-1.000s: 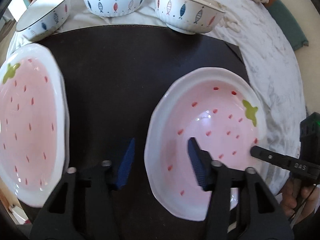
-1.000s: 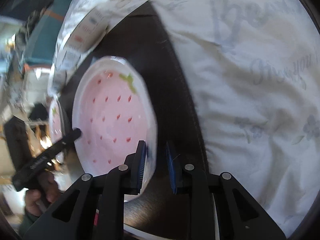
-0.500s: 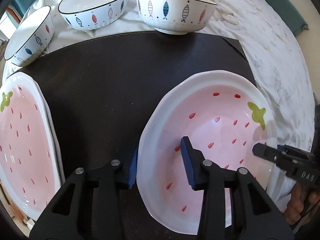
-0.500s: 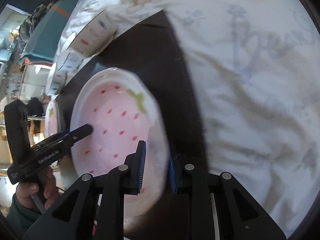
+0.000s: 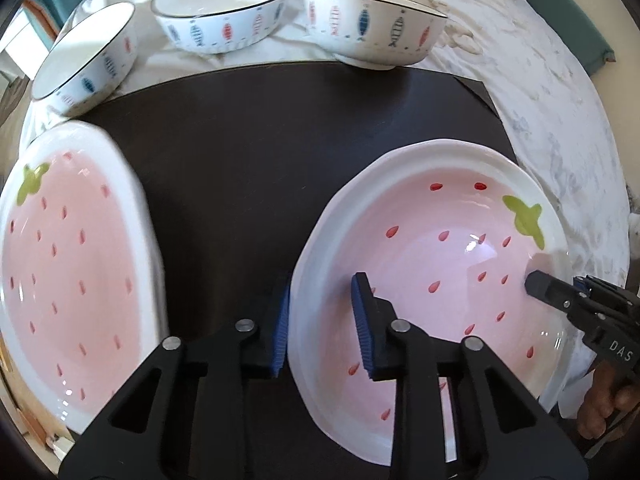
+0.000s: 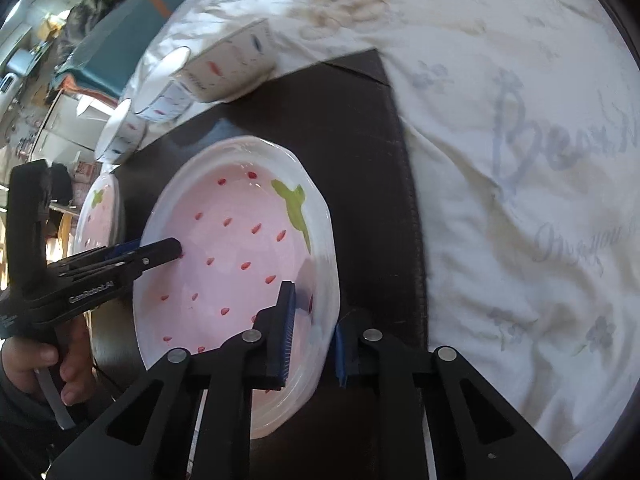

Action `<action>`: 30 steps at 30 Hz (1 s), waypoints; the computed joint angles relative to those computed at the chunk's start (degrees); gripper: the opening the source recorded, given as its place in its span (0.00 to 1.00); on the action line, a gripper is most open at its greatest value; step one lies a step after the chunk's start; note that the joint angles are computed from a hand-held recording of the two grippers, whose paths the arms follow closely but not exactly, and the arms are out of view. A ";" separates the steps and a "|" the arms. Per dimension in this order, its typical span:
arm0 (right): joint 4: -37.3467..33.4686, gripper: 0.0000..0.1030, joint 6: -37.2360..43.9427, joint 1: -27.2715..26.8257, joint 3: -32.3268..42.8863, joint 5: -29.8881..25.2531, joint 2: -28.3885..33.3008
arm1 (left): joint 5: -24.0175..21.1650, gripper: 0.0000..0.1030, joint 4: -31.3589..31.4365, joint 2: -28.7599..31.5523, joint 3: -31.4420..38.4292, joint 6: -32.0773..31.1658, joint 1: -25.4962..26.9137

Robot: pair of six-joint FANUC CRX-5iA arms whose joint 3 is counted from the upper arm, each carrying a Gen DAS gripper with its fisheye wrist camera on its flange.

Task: Organize plates and bowls

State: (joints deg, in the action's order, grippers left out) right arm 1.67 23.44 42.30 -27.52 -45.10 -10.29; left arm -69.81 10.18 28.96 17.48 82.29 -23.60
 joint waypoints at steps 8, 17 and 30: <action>1.52 0.14 -1.47 1.59 -0.37 0.80 -0.80 | 1.39 0.14 0.58 -3.18 -3.27 -1.39 1.32; -2.82 0.20 -1.10 0.54 0.48 -0.34 1.37 | 4.08 0.12 2.35 -5.71 -7.18 -1.71 1.75; -8.79 0.23 3.14 -1.68 3.52 -4.43 2.59 | 2.41 0.21 5.36 -3.47 -7.46 -2.25 2.14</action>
